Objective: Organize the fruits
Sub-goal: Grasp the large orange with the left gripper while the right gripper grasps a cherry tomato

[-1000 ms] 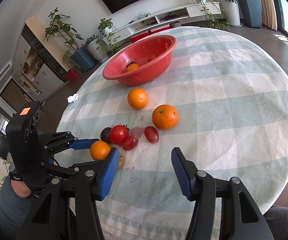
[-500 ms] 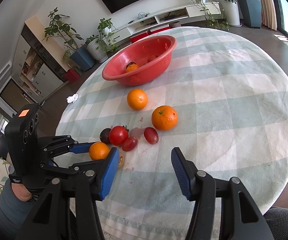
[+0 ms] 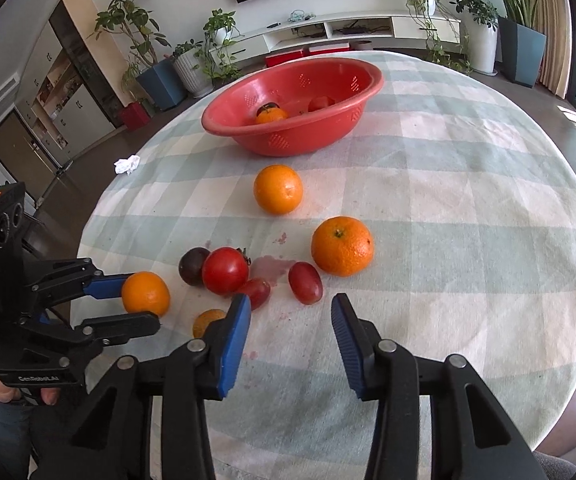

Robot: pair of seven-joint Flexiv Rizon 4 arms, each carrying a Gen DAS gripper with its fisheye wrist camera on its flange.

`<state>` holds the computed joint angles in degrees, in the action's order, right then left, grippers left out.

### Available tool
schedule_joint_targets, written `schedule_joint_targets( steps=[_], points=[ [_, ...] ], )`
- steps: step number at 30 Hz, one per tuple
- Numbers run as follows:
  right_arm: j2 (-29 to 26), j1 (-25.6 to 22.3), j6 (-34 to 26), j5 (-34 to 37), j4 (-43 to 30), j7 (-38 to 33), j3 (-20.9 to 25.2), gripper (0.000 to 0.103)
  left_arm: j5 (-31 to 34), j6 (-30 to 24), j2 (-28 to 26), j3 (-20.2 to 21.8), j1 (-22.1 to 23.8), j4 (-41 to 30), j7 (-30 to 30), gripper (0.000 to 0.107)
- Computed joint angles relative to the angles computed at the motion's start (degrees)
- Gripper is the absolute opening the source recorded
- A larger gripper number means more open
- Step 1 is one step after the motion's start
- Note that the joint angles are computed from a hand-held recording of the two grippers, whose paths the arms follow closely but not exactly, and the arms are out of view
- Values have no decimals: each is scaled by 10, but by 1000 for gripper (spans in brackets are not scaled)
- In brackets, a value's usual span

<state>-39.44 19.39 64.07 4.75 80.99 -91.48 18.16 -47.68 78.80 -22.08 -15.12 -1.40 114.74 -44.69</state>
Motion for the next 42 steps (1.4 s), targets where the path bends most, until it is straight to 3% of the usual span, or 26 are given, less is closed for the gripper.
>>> schedule_joint_targets(
  steps=[8, 16, 23, 34, 42],
  points=[
    [-13, 23, 3, -50, -6, 6, -29, 40, -74, 20, 7, -30, 12, 11, 46, 36],
    [-23, 34, 3, -85, -12, -6, -40, 30, -135, 23, 9, -21, -5, 11, 82, 36],
    [-22, 47, 12, -121, 0, -11, -55, 27, -157, 22, 10, -7, -21, 9, 93, 36],
    [-19, 42, 9, -122, 3, -6, -49, 21, -158, 23, 8, 2, -28, 7, 90, 36],
    [10, 14, 23, -82, 21, -29, -12, 21, -169, 29, 8, -1, -28, 7, 96, 36]
  ],
)
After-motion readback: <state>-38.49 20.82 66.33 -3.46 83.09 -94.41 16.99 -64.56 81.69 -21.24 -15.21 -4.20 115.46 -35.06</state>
